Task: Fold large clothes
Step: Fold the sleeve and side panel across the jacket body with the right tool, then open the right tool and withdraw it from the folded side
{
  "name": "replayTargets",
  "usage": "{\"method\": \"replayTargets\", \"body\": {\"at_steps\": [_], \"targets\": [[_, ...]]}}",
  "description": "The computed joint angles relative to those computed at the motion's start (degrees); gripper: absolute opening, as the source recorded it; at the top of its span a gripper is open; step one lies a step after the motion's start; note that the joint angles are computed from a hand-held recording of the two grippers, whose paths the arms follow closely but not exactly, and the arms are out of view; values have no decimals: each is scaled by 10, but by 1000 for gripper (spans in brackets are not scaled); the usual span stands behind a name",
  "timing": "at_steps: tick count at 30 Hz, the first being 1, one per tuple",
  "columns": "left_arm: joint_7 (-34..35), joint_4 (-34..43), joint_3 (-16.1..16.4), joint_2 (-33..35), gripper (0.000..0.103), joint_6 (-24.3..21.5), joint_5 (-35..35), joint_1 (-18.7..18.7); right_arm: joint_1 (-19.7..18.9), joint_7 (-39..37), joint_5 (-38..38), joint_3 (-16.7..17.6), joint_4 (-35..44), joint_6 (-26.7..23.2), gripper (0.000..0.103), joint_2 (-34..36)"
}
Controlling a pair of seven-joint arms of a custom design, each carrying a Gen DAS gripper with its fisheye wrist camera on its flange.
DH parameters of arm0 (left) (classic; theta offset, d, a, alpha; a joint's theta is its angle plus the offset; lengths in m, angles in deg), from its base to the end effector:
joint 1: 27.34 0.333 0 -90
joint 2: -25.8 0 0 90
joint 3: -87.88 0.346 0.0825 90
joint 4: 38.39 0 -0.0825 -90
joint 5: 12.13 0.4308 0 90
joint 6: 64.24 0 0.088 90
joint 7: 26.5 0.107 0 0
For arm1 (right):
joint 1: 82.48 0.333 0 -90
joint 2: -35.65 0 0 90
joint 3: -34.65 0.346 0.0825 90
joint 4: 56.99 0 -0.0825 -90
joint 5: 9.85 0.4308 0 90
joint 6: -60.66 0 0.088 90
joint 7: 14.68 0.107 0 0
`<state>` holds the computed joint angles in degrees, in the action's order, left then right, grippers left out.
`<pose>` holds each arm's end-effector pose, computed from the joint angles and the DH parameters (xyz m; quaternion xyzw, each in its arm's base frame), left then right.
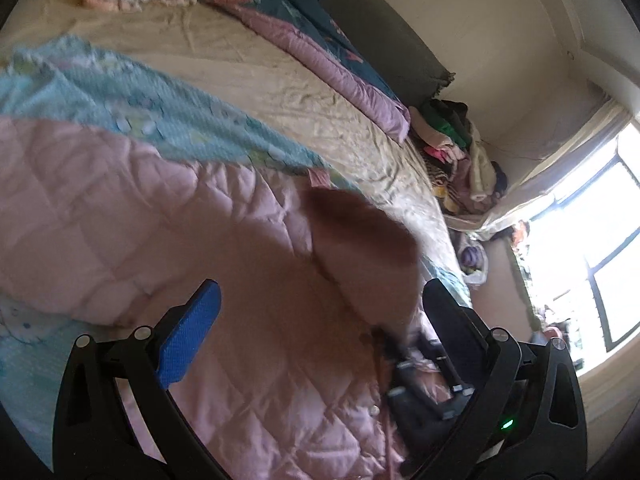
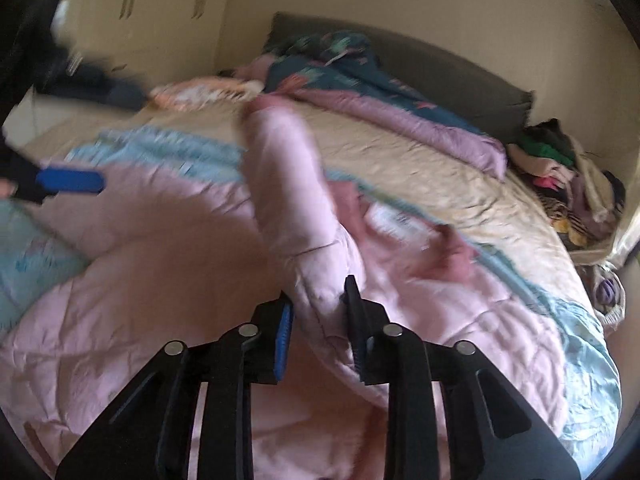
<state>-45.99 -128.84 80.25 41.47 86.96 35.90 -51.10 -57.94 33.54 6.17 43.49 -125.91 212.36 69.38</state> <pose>0.6324 -0.3933 0.5844 -0.8194 0.3322 -0.4510 0.1219 0.7240 0.4192 0.5596 -0.8708 0.2273 -0.2172 0.3781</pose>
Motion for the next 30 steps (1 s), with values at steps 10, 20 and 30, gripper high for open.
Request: {"method": "replayTargets", "body": {"at_steps": [10, 20, 30], "targets": [[107, 52, -15, 65, 95, -23, -103, -1, -51, -65, 104, 45, -15, -133, 81, -20], [269, 261, 20, 165, 94, -308, -18, -101, -78, 97, 98, -43, 33, -126, 81, -5], [403, 315, 8, 242, 95, -321, -174, -80, -107, 248, 17, -50, 250, -227, 81, 121]]}}
